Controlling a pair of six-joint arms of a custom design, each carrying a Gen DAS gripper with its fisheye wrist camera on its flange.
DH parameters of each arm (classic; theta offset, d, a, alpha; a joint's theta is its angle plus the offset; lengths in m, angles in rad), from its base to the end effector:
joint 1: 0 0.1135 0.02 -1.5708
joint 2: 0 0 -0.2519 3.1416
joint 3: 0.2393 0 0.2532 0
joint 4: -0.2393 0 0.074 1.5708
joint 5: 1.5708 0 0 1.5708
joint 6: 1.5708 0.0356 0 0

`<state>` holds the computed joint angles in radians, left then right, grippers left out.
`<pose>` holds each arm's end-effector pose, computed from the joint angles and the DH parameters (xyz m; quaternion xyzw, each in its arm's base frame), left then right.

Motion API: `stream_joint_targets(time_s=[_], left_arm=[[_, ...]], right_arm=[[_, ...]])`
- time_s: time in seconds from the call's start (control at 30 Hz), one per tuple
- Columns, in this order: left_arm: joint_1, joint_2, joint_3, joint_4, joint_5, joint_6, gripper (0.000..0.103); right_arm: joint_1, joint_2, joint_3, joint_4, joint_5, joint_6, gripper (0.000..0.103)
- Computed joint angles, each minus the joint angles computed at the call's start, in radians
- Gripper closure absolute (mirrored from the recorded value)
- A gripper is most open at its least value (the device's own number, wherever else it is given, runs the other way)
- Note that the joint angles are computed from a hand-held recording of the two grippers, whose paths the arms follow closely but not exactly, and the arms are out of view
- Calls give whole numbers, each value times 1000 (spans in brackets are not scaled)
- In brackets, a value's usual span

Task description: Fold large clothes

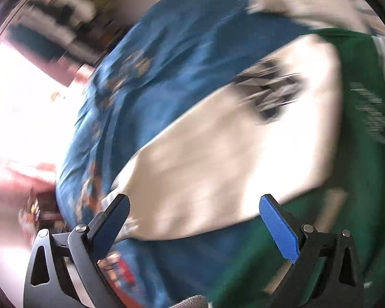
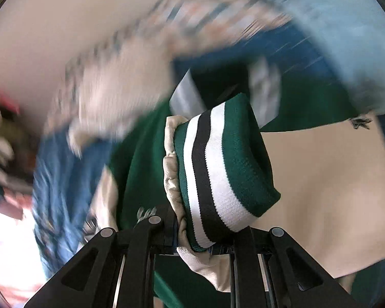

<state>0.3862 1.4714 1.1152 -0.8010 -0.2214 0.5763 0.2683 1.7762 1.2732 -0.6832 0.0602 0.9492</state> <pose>0.2659 0.1165 0.2351 0.0697 0.9705 0.1903 0.1308 0.3447 0.0926 0.1926 0.3330 0.9229 0.0850 0.1736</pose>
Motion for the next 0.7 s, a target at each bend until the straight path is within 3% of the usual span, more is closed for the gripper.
stream_joint_targets(time_s=[0.07,0.1,0.13,0.2,0.3,0.4,0.5,0.57,0.6,0.67,0.7], left_arm=[[120,64,30,44,-5,57,0],[169,94,49,53,-5,77,0],[221,127,76,53,-1,91,0],[298,188,140,12,15,94,0],[409,303,275,-141,80,44,0],[494,478,439,-336,223,-66,1],[514,635,537,-432,347,-187,1],[507,729,593,-443,446,-296,4],[497,751,603,-418,470,-338,16],[448,784,626,-318,451,-424,19],[425,794,633,-273,416,-451,34]], right_arm=[[91,194,122,-14,-57,-9,81],[114,250,156,-5,-96,-32,69],[138,257,155,9,-115,-24,52],[184,152,47,110,-129,32,38],[212,-90,-152,222,-148,126,35],[239,-285,-266,153,-126,217,31],[235,-417,-344,28,-130,272,31],[241,-423,-362,10,-138,300,31],[245,-429,-381,13,-142,309,31],[218,-447,-405,4,-158,284,31],[221,-424,-396,13,-156,282,31]])
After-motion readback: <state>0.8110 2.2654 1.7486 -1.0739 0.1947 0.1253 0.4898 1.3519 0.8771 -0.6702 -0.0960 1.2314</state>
